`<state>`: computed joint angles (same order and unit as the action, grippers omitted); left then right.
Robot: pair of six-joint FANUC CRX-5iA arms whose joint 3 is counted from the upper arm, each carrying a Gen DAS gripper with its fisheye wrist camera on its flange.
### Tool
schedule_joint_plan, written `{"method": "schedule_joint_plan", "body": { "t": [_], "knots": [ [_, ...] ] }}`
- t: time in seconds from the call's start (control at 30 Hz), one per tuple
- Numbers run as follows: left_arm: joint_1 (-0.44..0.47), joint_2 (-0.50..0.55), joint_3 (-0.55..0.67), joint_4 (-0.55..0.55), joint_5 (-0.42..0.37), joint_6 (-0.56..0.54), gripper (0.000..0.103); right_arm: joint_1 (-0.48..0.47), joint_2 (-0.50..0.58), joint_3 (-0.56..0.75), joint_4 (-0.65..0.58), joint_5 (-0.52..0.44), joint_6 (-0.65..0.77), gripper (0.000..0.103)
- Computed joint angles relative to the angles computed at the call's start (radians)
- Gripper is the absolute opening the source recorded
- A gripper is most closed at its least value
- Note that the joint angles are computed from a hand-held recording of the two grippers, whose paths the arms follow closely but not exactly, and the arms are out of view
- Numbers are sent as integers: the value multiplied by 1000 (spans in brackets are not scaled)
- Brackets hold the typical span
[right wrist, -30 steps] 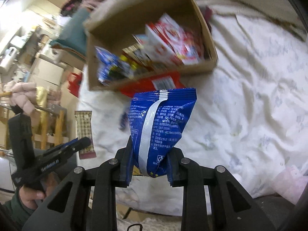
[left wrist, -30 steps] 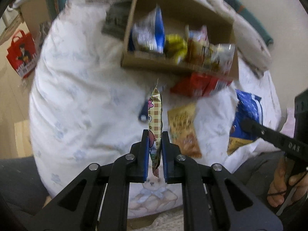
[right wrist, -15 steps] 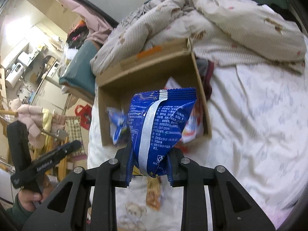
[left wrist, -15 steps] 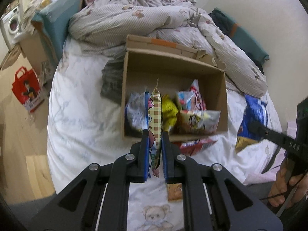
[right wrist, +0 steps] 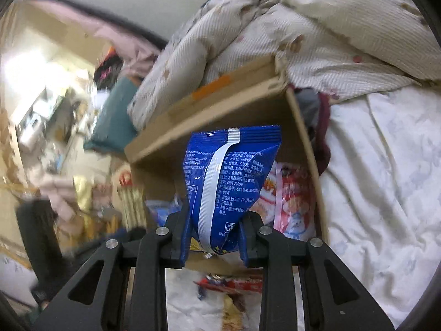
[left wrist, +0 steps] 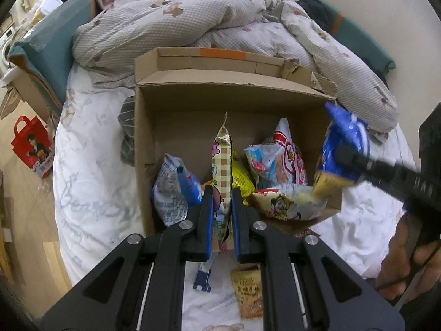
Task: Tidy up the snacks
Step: 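Lower the wafer stick and blue bag into the box and open both tools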
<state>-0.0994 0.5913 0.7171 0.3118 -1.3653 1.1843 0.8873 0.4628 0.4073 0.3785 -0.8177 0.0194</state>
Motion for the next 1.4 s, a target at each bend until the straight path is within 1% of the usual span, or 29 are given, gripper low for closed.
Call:
{"method": "schedule_joint_plan", "body": {
  "t": [0.03, 0.1, 0.13, 0.17, 0.2, 0.3, 0.4, 0.53, 0.6, 0.7, 0.87, 0.93, 0.97, 1.0, 1.07, 1.13, 1.17, 1.27, 1.3, 1.37, 1.4],
  "knots": [
    [-3, 6, 6, -2, 0, 0, 9, 5, 40, 74, -20, -86, 71, 29],
    [-11, 17, 20, -14, 4, 3, 9, 18, 141, 238, -10, -285, 173, 29],
    [-16, 25, 30, -18, 4, 5, 9, 22, 184, 302, 4, -358, 203, 29],
    [-20, 36, 44, -24, 1, 10, 9, 23, 218, 347, 15, -401, 225, 29],
    [-24, 44, 55, -29, 0, 17, 9, 21, 222, 350, 13, -398, 222, 29],
    [-30, 66, 83, -38, -7, 34, 9, 13, 188, 286, 25, -330, 172, 29],
    [-35, 73, 93, -47, 3, 35, 9, 6, 143, 207, 29, -255, 117, 29],
    [-40, 84, 109, -53, 9, 42, 9, -3, 108, 145, 14, -183, 71, 29],
    [-41, 91, 119, -52, 0, 42, 9, -5, 106, 144, 4, -175, 61, 31],
    [-46, 90, 119, -60, 2, 36, 9, 0, 121, 169, 24, -200, 77, 32],
    [-49, 87, 117, -70, 10, 44, 10, 6, 112, 149, 71, -175, 53, 32],
    [-49, 94, 128, -72, 3, 56, 10, 10, 117, 152, 101, -192, 51, 38],
    [-49, 96, 132, -71, 0, 63, 10, 11, 119, 157, 110, -201, 49, 50],
    [-50, 96, 133, -71, 0, 67, 10, 12, 111, 140, 128, -190, 30, 65],
    [-50, 86, 119, -71, 18, 70, 10, 15, 92, 99, 176, -164, -29, 74],
    [-52, 76, 109, -78, 32, 65, 10, 16, 90, 99, 178, -170, -31, 76],
    [-53, 74, 108, -81, 33, 63, 10, 15, 92, 112, 159, -181, -10, 76],
    [-53, 73, 110, -83, 23, 69, 11, 14, 92, 116, 147, -175, 6, 76],
    [-52, 71, 106, -79, 23, 69, 12, 14, 95, 123, 146, -181, 12, 76],
    [-51, 60, 90, -81, 34, 65, 25, 15, 100, 134, 141, -191, 25, 76],
    [-51, 55, 83, -82, 41, 66, 45, 15, 98, 132, 142, -190, 26, 76]
  ]
}}
